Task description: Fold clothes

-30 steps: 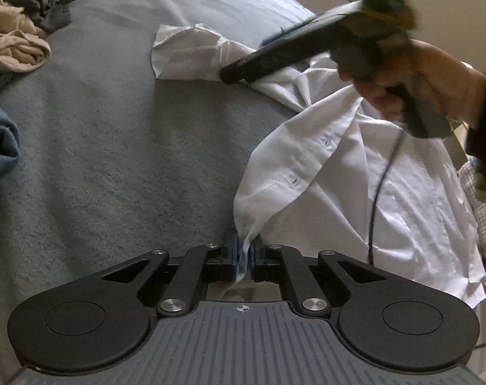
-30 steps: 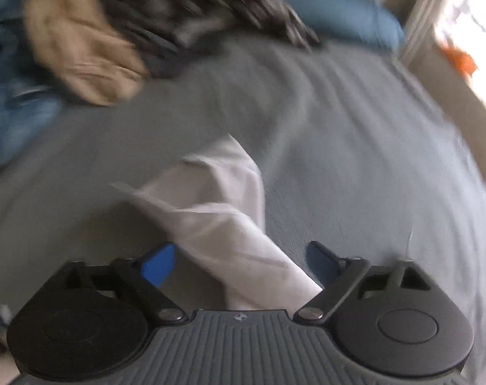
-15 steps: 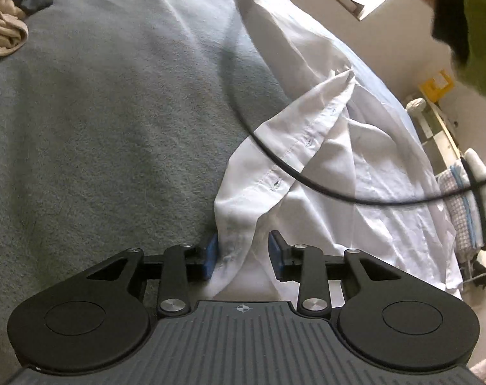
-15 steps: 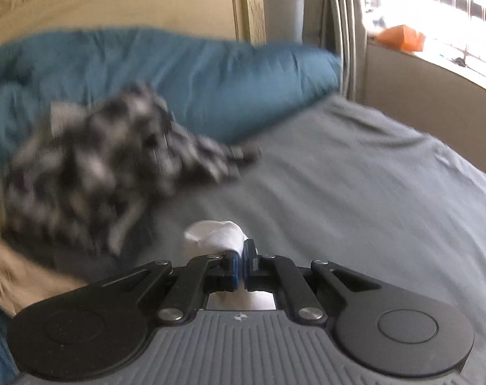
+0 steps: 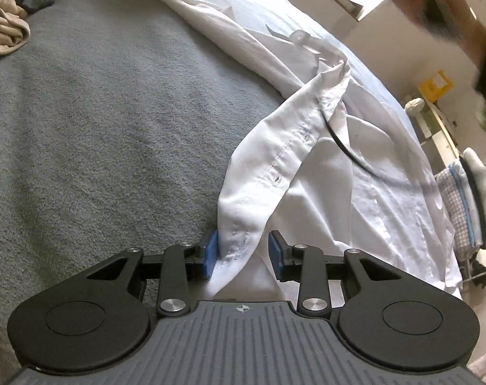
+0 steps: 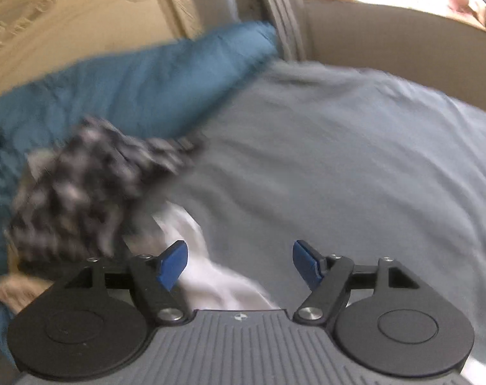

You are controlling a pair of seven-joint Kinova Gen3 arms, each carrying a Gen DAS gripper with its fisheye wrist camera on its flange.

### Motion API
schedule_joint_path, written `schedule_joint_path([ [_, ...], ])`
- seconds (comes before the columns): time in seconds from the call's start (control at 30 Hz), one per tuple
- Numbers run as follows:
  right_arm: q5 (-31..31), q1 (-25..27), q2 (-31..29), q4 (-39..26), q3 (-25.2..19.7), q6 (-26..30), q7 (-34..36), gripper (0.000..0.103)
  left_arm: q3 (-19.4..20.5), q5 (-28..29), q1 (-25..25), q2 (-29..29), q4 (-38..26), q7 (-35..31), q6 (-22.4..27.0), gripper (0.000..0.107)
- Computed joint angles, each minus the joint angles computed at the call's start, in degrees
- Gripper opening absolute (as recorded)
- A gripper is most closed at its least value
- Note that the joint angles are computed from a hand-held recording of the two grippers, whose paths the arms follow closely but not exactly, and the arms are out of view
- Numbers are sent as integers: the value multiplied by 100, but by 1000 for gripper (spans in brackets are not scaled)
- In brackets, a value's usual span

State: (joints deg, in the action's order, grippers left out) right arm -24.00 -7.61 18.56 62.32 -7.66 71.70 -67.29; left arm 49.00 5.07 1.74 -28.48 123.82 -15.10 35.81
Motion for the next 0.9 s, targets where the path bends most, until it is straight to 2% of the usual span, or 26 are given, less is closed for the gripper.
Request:
schedule_joint_path([
  [0.17, 1124, -765, -168, 622, 1149, 121, 84, 75, 177, -115, -133, 33, -184, 10, 265, 33],
  [0.2, 1283, -958, -162, 790, 1347, 39, 42, 70, 232, -138, -180, 38, -235, 18, 337, 32],
  [0.27, 1352, -1168, -118, 1024, 1601, -57, 57, 42, 320, -161, -268, 54, -349, 37, 500, 31],
  [0.3, 1247, -1115, -104, 1109, 1569, -135, 66, 6, 349, -165, -298, 60, -401, 44, 583, 26],
  [0.33, 1048, -956, -127, 1219, 1448, -306, 38, 3, 316, -140, -269, 61, -420, 39, 636, 23],
  [0.37, 815, -690, -161, 1376, 1222, -539, 58, 3, 282, -119, -238, 62, -439, 38, 689, 18],
  [0.47, 116, 106, -272, 1732, 457, -1238, -202, 3, 108, -18, -72, 86, -459, 56, 775, 18],
  [0.53, -350, 632, -172, 1814, 12, -1433, -490, 10, 0, 19, 51, 117, -480, 78, 829, 17],
  [0.57, -583, 789, -76, 1809, -76, -1391, -567, 15, -55, 34, 116, 133, -491, 94, 856, 18],
  [0.63, -833, 812, 114, 1691, 67, -1078, -557, 41, -136, 42, 237, 180, -485, 125, 858, 18],
  [0.67, -949, 784, 97, 1714, 228, -994, -462, 45, -166, 39, 294, 210, -473, 141, 840, 19],
  [0.77, -1583, 1313, -132, 1999, 245, -904, 192, 49, -268, 10, 467, 278, -437, 210, 796, 22],
  [0.9, -2515, 2375, -311, 2034, 261, -22, 779, 50, -497, -28, 700, 287, -371, 302, 742, 24],
])
